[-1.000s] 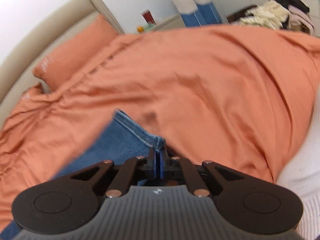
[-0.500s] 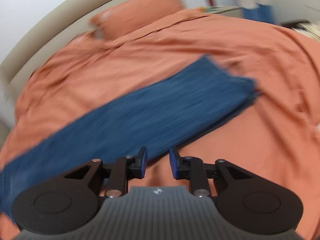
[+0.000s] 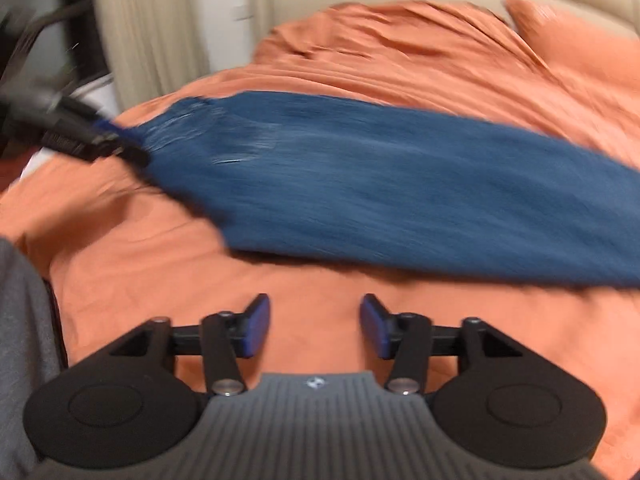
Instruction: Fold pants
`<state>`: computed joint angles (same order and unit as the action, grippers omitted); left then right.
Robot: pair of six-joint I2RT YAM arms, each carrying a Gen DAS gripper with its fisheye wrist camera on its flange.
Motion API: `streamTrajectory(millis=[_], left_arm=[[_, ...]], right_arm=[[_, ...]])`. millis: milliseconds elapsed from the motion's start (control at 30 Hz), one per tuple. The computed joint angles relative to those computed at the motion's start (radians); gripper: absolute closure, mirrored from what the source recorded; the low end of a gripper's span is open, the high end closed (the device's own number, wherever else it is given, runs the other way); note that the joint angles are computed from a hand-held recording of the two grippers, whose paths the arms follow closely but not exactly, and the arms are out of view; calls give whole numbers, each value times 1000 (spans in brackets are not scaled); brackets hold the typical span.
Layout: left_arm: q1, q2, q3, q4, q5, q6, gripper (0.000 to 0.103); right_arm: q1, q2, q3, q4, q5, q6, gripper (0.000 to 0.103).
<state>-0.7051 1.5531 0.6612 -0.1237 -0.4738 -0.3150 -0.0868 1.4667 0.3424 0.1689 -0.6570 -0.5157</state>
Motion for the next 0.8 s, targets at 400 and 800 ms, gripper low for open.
streamTrajectory(millis=[400, 800], left_arm=[[146, -65, -107, 141, 76, 78, 64], [351, 39, -61, 131, 62, 82, 80]], right_arm=[[351, 82, 18, 286, 315, 109, 55], [348, -8, -33, 269, 304, 122, 98]])
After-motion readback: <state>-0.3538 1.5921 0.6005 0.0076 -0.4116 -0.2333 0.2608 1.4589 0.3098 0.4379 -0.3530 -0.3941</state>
